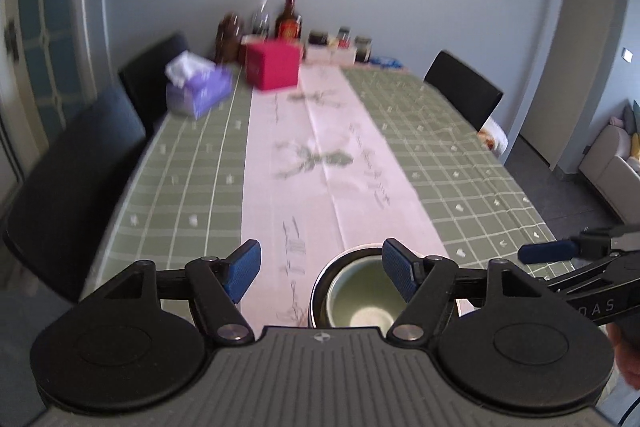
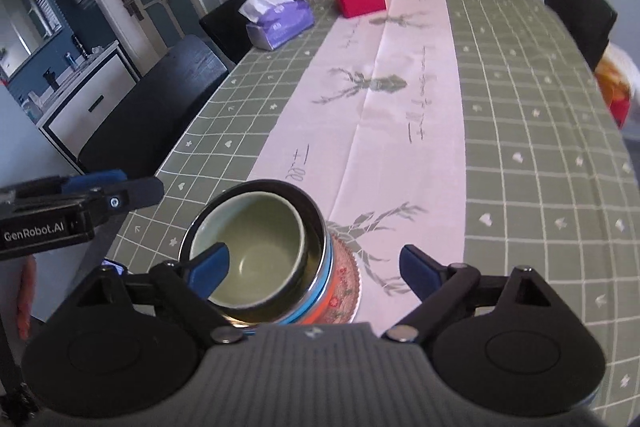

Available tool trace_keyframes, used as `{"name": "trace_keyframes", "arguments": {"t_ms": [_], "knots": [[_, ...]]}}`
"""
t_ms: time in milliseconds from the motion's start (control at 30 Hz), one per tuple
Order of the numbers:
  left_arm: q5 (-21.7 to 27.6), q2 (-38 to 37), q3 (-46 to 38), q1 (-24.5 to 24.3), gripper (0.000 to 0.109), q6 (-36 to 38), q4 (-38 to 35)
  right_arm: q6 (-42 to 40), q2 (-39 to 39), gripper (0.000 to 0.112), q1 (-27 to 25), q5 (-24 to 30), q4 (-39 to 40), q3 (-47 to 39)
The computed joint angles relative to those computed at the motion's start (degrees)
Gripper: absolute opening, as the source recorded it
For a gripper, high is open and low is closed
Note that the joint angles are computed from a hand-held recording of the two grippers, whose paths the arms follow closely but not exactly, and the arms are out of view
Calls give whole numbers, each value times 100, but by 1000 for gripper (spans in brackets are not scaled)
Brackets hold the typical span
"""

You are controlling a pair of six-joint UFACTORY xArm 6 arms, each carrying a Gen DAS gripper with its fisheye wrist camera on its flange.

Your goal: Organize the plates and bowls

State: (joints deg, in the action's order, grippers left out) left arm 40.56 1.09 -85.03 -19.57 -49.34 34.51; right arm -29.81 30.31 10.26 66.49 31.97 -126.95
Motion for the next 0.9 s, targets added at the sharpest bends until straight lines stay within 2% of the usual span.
{"name": "trace_keyframes", "arguments": {"t_ms": [167,267,367,433,500,633,767,900], "knots": [[-20,-208,175,-419,81,-889,1871,-1365,-1351,98,64,-2032,380,2171],[133,-268,239,-666,82,-1259,2580,-2174,-1878,99,68,-2982,905,3055],[9,-387,454,-826,82,-1834,3104,-3070,-2383,100,136,-4011,1789,3923],[22,-461,608,-939,83,-2273,3483,-3713,-2657,100,184,-4455,2528,4346],[159,-513,756,-1076,90,-2652,3893,-3989,-2882,100,199,-4685,2885,4652],[712,-568,988,-1407,91,-3007,4370,-4292,-3350,100,158,-4794,3589,5265],[1412,-579,1128,-1727,95,-3014,4090,-4145,-3789,100,189,-5058,3767,5917],[1713,-599,1352,-1875,95,-3295,3766,-3771,-4077,100,227,-5189,3763,6421]]}}
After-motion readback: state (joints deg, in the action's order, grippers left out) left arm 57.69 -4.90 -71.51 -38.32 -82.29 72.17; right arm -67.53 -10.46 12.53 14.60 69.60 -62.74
